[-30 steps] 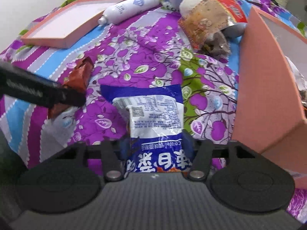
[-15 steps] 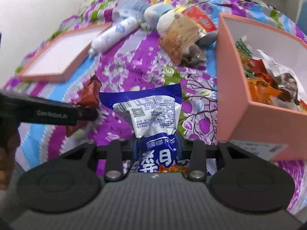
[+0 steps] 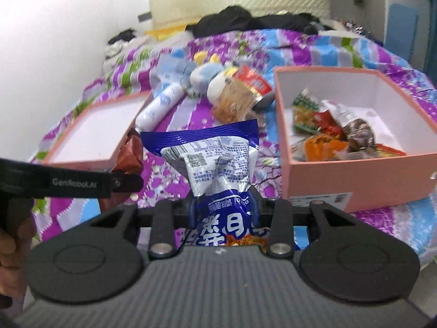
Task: Organize snacks
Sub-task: 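Lift the brown wrapper and blue-white bag toward the pink box with both tools, then carry the brown wrapper and blue-white bag over the pink box with both tools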
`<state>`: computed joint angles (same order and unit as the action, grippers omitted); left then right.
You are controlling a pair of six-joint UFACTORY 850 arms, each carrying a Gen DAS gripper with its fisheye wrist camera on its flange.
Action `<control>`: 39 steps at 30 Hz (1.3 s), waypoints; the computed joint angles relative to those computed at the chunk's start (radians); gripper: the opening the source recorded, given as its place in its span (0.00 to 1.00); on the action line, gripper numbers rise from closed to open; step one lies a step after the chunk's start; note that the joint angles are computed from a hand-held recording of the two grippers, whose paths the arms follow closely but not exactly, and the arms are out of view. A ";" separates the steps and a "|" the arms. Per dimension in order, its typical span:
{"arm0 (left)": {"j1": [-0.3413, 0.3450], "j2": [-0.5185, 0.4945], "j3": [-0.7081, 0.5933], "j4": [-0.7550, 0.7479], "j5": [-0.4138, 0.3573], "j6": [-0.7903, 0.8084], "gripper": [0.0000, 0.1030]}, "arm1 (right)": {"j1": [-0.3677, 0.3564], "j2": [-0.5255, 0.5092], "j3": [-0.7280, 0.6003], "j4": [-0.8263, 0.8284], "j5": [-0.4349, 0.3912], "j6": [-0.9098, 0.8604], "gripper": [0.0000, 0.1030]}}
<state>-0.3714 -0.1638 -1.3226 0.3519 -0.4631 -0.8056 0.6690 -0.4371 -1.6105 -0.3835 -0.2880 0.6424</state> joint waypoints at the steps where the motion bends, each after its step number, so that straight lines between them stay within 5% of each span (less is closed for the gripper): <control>1: -0.009 0.009 0.001 0.007 0.003 -0.011 0.46 | -0.001 0.013 0.013 -0.013 0.008 0.019 0.38; 11: -0.096 0.040 -0.035 0.055 -0.001 -0.071 0.46 | -0.016 0.139 0.124 -0.195 0.034 0.251 0.38; 26: -0.124 0.013 -0.118 -0.055 0.038 0.083 0.46 | -0.045 0.245 0.209 -0.417 0.008 0.554 0.38; 32: -0.097 -0.110 -0.267 -0.207 0.023 0.280 0.46 | -0.091 0.170 0.117 -0.435 -0.012 0.567 0.38; 39: -0.031 -0.437 -0.666 -0.496 -0.084 0.621 0.46 | -0.166 -0.041 -0.128 -0.231 -0.061 0.354 0.39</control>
<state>-0.4025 -0.6007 -1.9886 -0.1438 -0.5474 -0.1850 0.5027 -0.4780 -1.7386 -0.6142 -0.3489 0.9966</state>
